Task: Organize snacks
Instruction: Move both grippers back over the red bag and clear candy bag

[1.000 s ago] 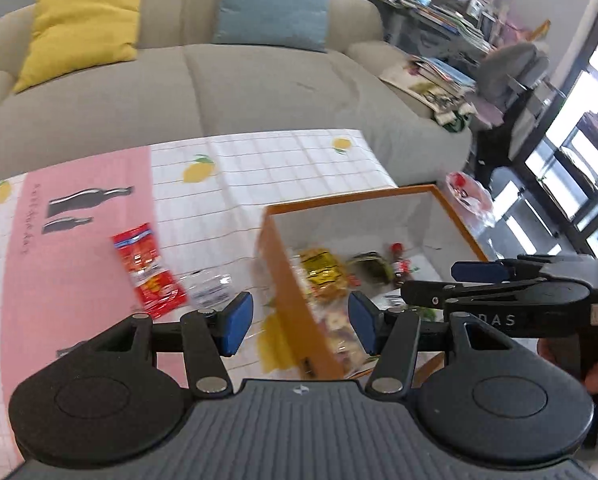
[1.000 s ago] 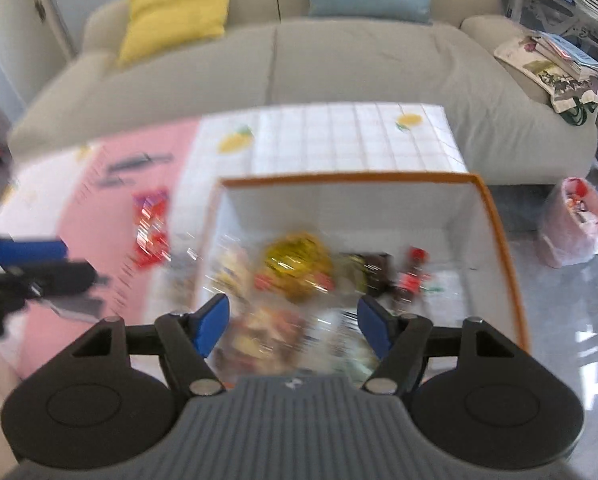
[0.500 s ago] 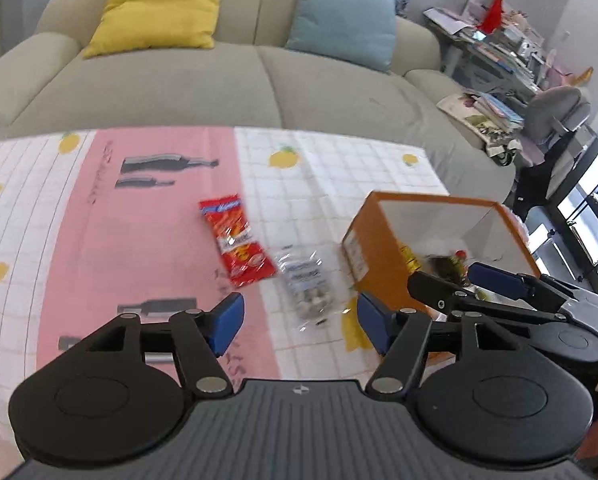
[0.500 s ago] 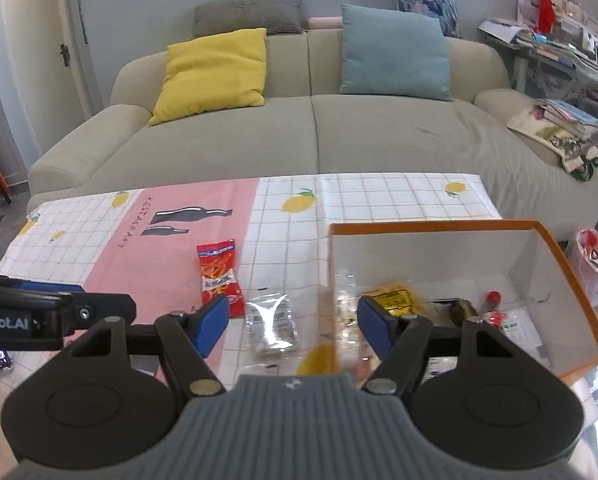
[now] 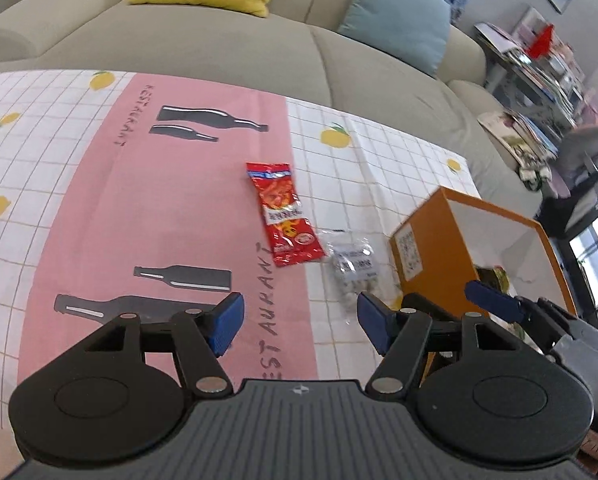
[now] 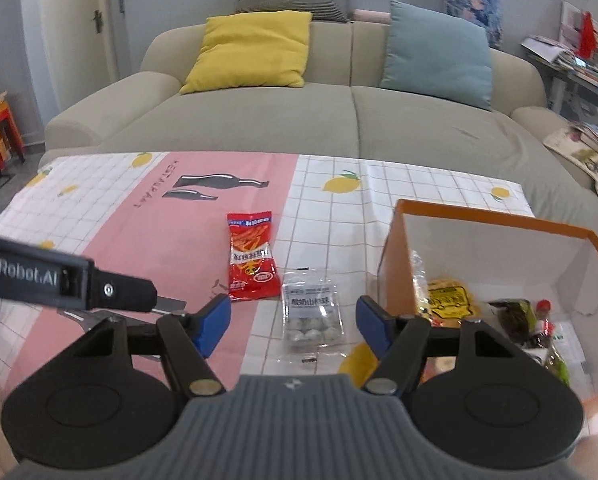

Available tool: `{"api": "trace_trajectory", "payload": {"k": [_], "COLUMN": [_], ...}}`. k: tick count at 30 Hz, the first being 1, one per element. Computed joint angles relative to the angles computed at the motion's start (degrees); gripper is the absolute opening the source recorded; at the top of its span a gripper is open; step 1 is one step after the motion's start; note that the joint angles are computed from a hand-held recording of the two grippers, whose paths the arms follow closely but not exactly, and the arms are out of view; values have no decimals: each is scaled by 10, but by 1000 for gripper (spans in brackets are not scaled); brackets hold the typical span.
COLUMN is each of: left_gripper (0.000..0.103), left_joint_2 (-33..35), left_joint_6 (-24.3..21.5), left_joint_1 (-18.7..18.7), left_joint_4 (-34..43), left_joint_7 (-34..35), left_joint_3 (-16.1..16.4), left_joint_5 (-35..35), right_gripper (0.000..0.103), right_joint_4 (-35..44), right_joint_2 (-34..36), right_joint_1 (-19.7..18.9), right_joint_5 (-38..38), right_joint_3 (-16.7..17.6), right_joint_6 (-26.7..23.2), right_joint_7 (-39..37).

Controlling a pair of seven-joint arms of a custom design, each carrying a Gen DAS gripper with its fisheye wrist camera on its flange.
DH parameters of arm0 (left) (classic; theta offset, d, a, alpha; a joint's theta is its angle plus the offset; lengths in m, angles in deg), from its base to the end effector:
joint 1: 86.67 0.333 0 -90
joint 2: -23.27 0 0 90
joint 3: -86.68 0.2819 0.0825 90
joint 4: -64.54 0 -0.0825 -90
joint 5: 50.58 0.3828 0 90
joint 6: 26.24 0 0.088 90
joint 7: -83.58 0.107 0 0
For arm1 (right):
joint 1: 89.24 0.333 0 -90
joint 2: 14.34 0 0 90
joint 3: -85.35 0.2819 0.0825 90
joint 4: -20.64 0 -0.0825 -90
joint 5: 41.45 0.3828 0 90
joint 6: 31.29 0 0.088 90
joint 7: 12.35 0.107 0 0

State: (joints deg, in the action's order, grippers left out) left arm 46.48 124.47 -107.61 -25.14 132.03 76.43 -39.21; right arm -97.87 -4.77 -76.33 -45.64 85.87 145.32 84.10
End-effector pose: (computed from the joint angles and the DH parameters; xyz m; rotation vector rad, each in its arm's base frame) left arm 0.6111 -0.3534 0.4598 -2.0601 1.9020 -0.9410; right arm 0.6005 0.1493 0.4210 -1.8427 1.5189 -0.6530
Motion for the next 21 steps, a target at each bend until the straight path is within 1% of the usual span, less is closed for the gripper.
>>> {"api": "trace_trajectory", "payload": {"k": [2, 4, 10, 13, 15, 18, 19, 21], "left_gripper": [78, 81, 81, 81, 81, 81, 81, 81], "left_joint_2": [2, 9, 36, 51, 61, 78, 85, 101], "left_joint_6": [4, 6, -13, -43, -53, -59, -65, -81], "left_joint_1": [3, 3, 7, 1, 8, 12, 11, 8], "left_joint_4": [-4, -1, 21, 43, 53, 72, 82, 104], "left_joint_7": [-9, -22, -28, -39, -37, -29, -22, -10], "left_joint_3": [2, 7, 10, 21, 16, 10, 9, 9], "left_joint_5": [-5, -5, -7, 7, -3, -15, -16, -15], "right_gripper": [66, 64, 64, 64, 64, 64, 64, 64], "right_joint_4": [16, 31, 80, 102, 119, 148, 162, 188], "right_joint_2": [15, 28, 74, 94, 110, 135, 146, 166], "right_joint_1": [12, 14, 6, -2, 7, 36, 40, 39], "right_joint_5": [-22, -27, -14, 0, -7, -41, -50, -57], "right_joint_3": [-14, -16, -3, 8, -1, -34, -40, -40], "right_joint_6": [-10, -19, -43, -53, -60, -80, -94, -117], "right_joint_7": [16, 21, 2, -20, -20, 3, 8, 10]}}
